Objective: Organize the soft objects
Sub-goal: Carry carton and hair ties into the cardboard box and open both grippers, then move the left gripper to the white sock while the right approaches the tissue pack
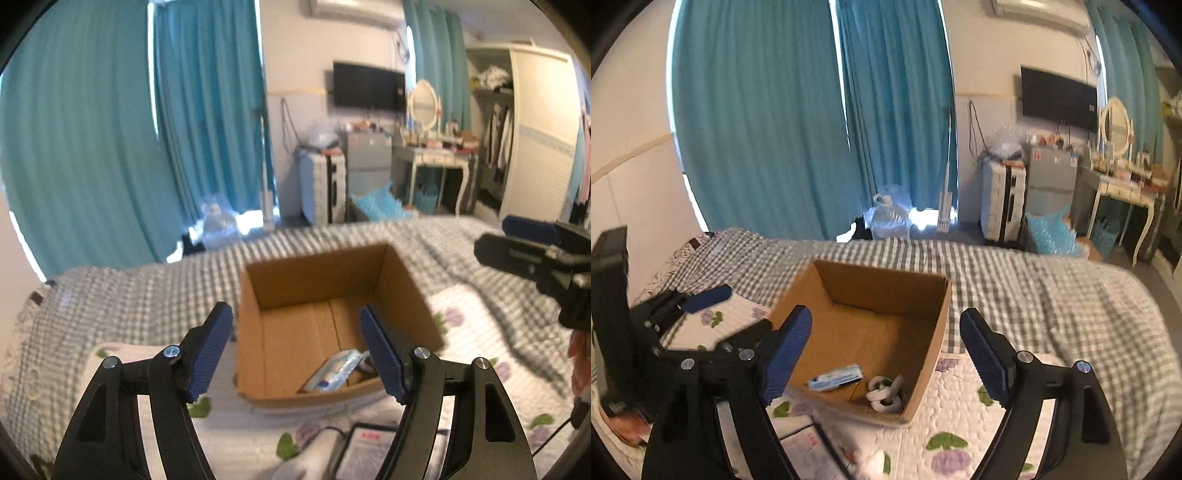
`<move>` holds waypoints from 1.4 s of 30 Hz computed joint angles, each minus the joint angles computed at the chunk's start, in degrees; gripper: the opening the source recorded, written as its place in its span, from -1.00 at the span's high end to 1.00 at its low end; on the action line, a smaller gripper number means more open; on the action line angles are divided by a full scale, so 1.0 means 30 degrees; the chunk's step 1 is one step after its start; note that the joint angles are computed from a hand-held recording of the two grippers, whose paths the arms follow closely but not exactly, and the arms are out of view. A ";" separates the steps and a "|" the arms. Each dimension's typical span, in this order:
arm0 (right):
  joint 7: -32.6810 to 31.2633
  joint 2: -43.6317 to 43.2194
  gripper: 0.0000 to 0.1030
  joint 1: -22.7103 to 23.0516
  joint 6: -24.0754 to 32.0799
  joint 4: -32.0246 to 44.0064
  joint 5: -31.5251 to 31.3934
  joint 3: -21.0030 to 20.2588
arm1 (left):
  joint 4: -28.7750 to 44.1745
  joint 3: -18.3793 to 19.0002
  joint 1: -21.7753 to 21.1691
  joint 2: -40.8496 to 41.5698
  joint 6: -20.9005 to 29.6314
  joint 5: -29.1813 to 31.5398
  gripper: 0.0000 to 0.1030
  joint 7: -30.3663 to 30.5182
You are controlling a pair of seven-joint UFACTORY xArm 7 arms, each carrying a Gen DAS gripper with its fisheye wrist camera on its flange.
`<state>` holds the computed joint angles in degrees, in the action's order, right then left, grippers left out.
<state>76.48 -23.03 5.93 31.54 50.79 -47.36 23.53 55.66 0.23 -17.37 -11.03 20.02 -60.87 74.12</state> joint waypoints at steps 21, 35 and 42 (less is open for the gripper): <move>-0.1531 -0.2601 -0.91 0.2923 0.3806 -0.1519 0.4870 0.3785 | -0.6548 0.4824 -0.0892 -0.7484 0.1667 0.3356 -0.57 -0.0835; 0.0882 0.5568 -0.91 0.3715 -0.1384 -0.2620 0.0141 0.0669 | -0.6137 0.4111 -0.1373 -0.0991 0.0079 -0.1323 -0.57 0.3618; 0.2906 0.6665 -0.92 0.4571 -0.2734 -0.2729 -0.2011 -0.1345 | -0.5358 0.2610 0.0311 0.1157 0.0877 -0.0762 -0.57 0.3066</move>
